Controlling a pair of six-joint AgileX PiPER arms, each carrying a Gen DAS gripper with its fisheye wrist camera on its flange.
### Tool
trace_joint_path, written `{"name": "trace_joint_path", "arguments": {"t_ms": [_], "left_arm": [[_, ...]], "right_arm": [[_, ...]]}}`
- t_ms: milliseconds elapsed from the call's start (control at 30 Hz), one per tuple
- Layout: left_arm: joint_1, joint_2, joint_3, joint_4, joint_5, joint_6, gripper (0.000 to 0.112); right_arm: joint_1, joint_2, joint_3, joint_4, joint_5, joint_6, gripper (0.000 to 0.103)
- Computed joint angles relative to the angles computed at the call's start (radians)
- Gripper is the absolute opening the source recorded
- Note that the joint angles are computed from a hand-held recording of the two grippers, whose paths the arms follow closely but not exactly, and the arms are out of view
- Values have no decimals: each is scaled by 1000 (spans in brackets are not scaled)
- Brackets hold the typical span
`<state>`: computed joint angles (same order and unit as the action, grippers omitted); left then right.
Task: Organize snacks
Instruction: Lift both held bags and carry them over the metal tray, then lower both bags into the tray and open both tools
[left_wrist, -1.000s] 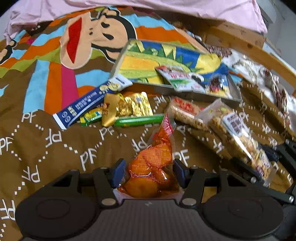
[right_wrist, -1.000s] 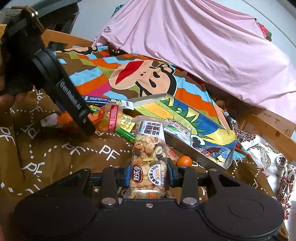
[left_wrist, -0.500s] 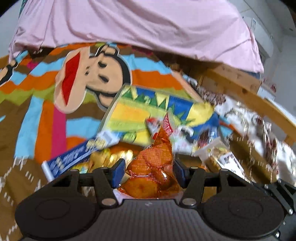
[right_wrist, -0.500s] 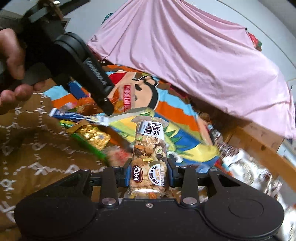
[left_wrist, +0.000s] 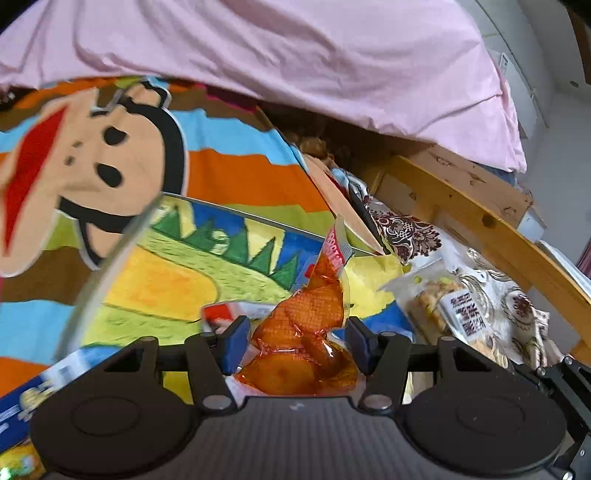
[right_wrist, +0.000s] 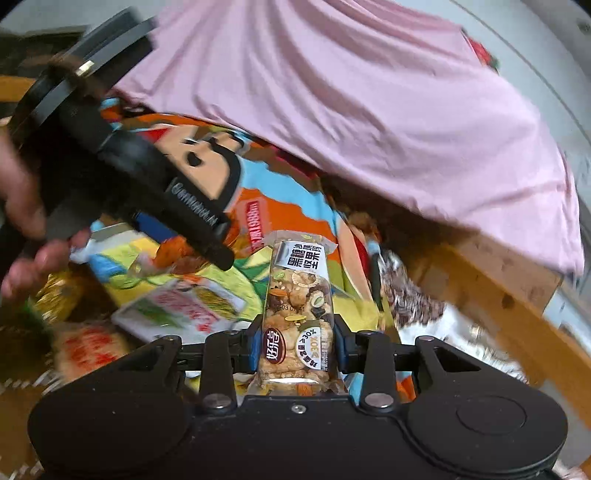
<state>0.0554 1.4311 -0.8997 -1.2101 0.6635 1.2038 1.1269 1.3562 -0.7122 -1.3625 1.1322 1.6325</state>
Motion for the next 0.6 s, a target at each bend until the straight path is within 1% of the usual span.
{"name": "trace_joint_path", "arguments": {"t_ms": [167, 267, 367, 433, 500, 533, 567, 600], "left_arm": [[-90, 129, -54, -108, -90, 128, 61], [-119, 180, -68, -150, -131, 183, 61], [-130, 205, -70, -141, -162, 181, 62], [-123, 215, -71, -142, -155, 183, 63], [-108, 229, -82, -123, -123, 155, 64], [-104, 233, -87, -115, -115, 140, 64], [-102, 233, -89, -102, -112, 124, 64], [-101, 230, -92, -87, -111, 106, 64]], "right_arm": [[-209, 29, 13, -40, -222, 58, 38], [-264, 83, 5, -60, -290, 77, 38], [-307, 126, -3, -62, -340, 113, 38], [-319, 140, -8, -42, -354, 117, 39], [-312, 148, -5, -52, -346, 134, 48], [-307, 148, -3, -57, -339, 142, 64], [-308, 142, 2, -68, -339, 155, 76], [-303, 135, 5, -71, -334, 165, 79]]}}
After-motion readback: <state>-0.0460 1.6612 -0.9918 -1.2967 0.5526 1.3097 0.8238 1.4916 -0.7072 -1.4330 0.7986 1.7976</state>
